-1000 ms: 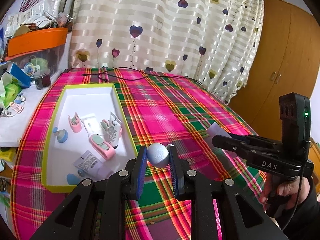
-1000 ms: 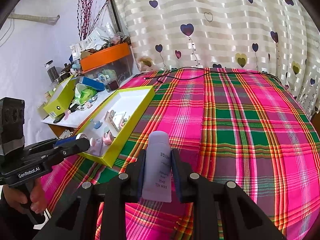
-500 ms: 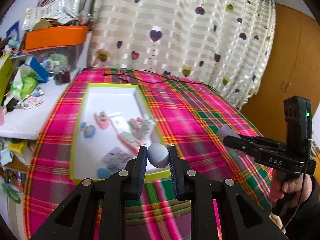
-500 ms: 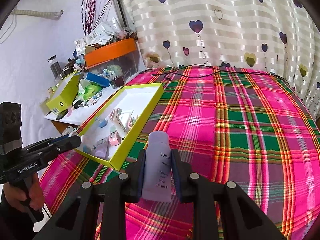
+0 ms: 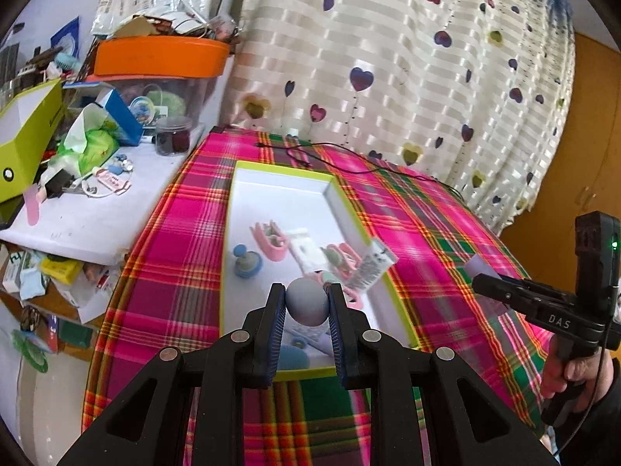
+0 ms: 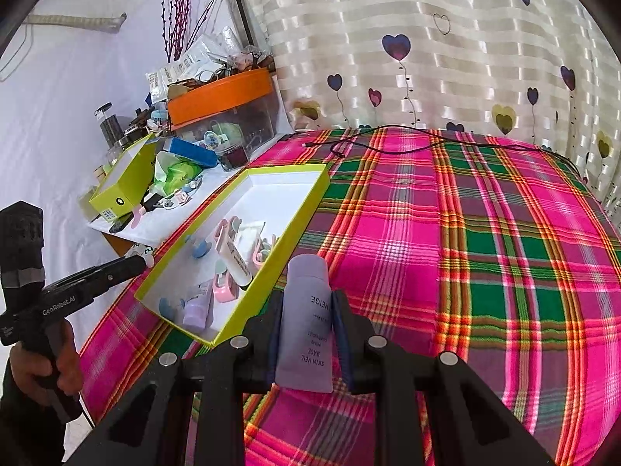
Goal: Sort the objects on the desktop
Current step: 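Open the left tool to drop the ball while the right tool releases the bottle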
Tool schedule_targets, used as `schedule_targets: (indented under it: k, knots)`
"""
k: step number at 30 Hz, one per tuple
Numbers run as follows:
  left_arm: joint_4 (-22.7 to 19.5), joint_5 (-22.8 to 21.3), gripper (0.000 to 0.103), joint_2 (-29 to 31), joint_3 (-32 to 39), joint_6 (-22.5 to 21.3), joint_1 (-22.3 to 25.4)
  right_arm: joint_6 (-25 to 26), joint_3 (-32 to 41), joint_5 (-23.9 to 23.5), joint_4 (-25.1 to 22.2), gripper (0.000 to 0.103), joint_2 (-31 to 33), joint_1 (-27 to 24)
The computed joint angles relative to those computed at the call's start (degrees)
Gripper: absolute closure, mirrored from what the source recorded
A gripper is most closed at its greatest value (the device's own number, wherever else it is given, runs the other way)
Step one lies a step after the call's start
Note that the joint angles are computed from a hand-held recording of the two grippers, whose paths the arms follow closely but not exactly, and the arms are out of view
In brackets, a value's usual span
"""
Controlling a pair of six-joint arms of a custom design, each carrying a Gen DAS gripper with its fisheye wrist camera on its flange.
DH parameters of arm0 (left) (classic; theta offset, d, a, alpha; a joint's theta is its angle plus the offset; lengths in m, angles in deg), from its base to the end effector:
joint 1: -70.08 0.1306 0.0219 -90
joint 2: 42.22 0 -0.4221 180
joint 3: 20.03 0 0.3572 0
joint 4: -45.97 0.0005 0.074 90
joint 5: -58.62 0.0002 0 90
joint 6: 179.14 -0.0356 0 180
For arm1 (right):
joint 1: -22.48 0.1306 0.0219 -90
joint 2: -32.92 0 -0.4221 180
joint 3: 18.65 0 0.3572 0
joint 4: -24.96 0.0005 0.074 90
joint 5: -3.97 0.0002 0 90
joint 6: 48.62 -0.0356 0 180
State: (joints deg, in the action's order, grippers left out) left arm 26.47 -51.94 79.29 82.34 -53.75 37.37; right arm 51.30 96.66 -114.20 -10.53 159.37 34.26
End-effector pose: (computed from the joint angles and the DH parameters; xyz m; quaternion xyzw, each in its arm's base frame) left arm 0.5649 -0.3485 0.3062 -0.0981 0.8847 -0.1055 0.4433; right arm 0.6774 0.1579 0.3244 -0.2580 0.8683 0.2319 0.3547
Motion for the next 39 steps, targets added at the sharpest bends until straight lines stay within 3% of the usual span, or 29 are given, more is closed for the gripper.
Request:
schedule_targets:
  k: [27, 35, 39]
  knots:
    - [-5.19, 3.26, 0.08, 5.6, 6.69, 0.06, 3.34, 4.21, 31.6, -1.54, -18.1, 0.078, 18.08, 5.66]
    - [-6.55, 4.16, 0.08, 6.6, 7.79, 0.12, 3.79, 4.41, 36.27, -1.32, -21.2, 0.077, 20.68, 6.24]
    - [-6.84, 4.12, 0.08, 6.82, 8.12, 0.17, 3.81, 3.65, 35.63, -2.03, -20.15, 0.076, 20.31, 6.17]
